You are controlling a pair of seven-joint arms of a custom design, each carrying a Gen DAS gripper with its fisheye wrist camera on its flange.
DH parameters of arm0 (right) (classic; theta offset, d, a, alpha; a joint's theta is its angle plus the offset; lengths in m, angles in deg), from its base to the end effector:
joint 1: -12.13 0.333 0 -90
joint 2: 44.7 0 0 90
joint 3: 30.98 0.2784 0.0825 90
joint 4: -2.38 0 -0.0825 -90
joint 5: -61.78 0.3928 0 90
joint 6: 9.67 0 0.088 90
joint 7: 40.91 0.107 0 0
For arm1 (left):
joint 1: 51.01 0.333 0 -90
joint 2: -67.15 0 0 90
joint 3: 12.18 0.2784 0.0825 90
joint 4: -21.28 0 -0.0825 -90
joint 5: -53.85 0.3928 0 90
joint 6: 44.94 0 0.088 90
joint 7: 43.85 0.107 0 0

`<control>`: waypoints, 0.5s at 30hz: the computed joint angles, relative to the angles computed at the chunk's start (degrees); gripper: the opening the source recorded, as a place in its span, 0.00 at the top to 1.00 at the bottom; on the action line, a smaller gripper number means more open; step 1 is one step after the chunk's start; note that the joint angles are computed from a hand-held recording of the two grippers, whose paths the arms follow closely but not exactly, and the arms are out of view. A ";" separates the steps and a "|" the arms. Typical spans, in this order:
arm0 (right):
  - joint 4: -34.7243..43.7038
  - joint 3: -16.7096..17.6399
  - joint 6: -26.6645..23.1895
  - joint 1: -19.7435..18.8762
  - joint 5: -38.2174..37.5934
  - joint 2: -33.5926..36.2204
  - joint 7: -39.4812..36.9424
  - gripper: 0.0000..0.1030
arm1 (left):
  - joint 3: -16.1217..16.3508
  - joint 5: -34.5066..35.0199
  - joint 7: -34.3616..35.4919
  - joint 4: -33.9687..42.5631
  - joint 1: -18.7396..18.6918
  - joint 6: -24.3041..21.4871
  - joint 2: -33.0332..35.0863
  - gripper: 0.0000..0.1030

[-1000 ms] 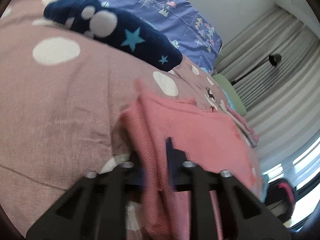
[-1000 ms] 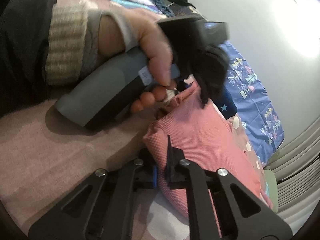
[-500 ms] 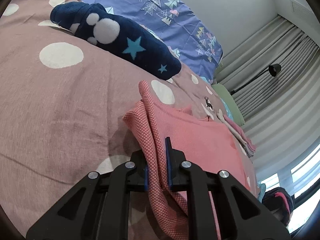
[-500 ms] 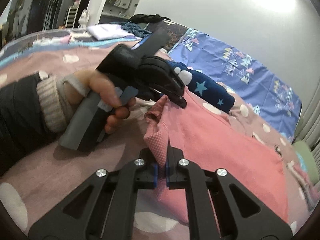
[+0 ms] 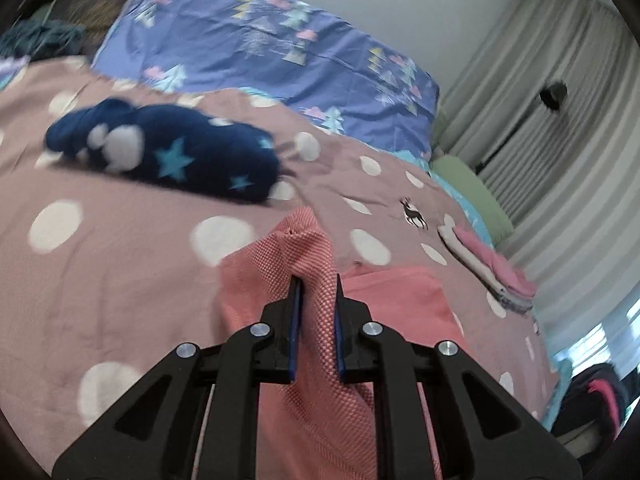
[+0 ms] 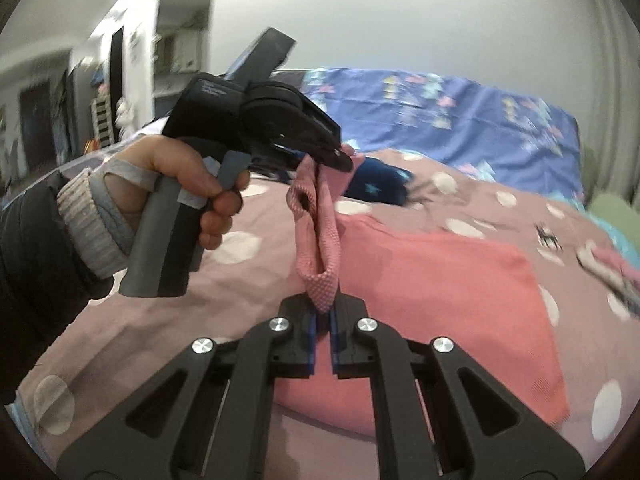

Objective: Fold small clothes

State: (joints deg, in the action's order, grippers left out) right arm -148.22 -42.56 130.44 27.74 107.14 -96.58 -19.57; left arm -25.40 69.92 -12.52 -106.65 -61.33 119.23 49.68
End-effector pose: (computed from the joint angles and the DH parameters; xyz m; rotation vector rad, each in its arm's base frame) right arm 0.3731 0.0186 0.5635 -1.9771 0.7574 -0.4713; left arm 0.4771 -0.2359 0.5632 -2.0906 1.4522 -1.2304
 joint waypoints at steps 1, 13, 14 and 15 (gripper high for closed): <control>1.38 -1.45 -1.12 -0.91 -0.20 1.51 0.89 0.95 | -1.73 1.87 -0.76 3.84 0.64 -1.64 2.83 0.87; 12.04 -8.36 -10.36 -11.14 6.86 16.86 3.91 0.95 | -2.43 14.72 1.46 44.77 -11.25 -23.59 34.53 0.92; 12.51 -8.50 -10.81 -11.98 7.51 18.01 3.82 0.95 | -1.93 14.57 2.38 46.86 -12.34 -24.95 36.02 0.92; 12.87 -8.38 -11.28 -12.71 8.07 18.91 3.72 0.95 | -1.42 14.59 3.61 50.06 -13.69 -27.15 38.21 0.92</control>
